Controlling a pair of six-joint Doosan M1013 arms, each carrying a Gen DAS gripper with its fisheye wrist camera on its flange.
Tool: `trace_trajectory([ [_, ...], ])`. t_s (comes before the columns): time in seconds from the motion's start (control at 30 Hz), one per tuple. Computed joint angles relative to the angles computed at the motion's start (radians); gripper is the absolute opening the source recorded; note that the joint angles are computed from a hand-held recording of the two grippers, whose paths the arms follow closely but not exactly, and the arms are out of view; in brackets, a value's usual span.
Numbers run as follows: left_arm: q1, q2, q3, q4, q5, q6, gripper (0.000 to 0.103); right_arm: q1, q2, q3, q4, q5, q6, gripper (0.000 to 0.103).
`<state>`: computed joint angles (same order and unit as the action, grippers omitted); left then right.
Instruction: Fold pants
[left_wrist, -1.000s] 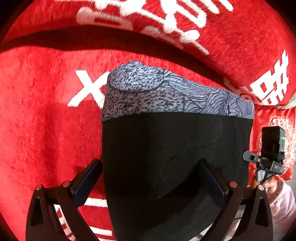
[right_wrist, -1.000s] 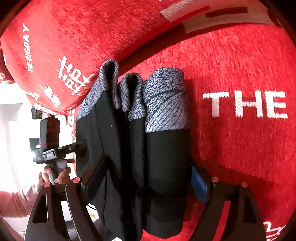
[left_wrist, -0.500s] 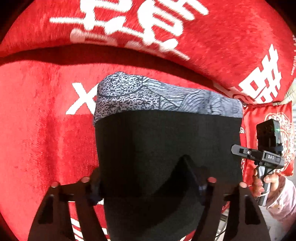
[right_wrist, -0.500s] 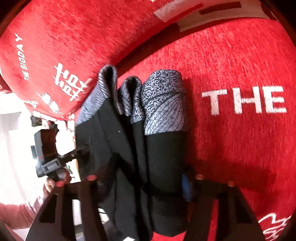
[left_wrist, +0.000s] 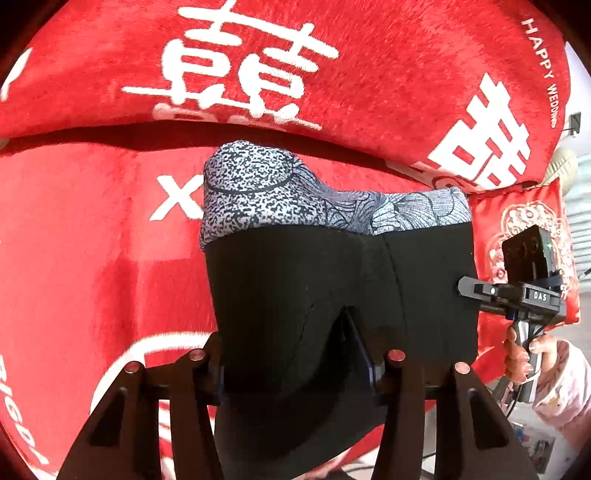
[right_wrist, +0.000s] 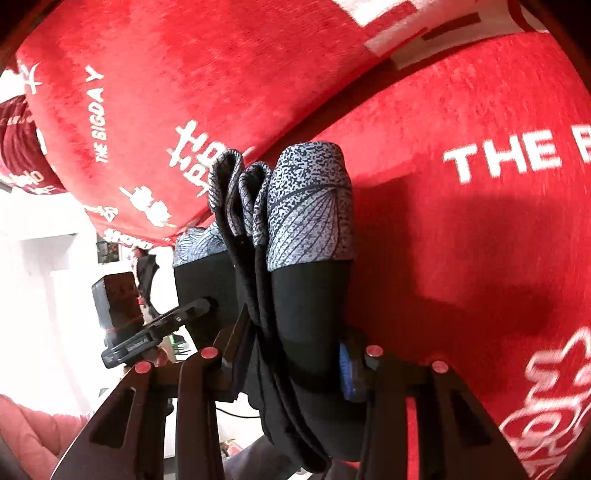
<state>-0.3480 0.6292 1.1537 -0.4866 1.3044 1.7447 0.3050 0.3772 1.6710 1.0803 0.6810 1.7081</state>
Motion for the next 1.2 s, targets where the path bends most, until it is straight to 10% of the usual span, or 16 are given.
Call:
trace_trajectory([
  [0.43, 0.027, -0.090, 0.158, 0.069, -0.025, -0.009, 0.053, 0.076, -0.037, 0.070, 0.027, -0.028, 0.082, 0.042],
  [0.67, 0.012, -0.092, 0.206, 0.199, -0.115, -0.063, 0.099, 0.115, 0.003, -0.017, -0.445, 0.078, 0.414, 0.069],
  [0.8, 0.002, -0.095, 0.204, 0.245, -0.116, -0.083, 0.099, 0.158, 0.015, -0.103, -0.765, 0.202, 0.616, 0.076],
  [0.9, -0.012, -0.110, 0.206, 0.303, -0.134, -0.100, 0.099, 0.184, 0.004, -0.141, -0.939, 0.235, 0.704, 0.040],
  [1.13, -0.017, -0.127, 0.204, 0.337, -0.139, -0.131, 0.099, 0.147, 0.041, -0.173, -0.774, 0.138, 0.556, 0.032],
  [1.2, -0.022, -0.133, 0.209, 0.362, -0.143, -0.145, 0.099, 0.151, 0.053, -0.189, -0.816, 0.178, 0.578, 0.010],
])
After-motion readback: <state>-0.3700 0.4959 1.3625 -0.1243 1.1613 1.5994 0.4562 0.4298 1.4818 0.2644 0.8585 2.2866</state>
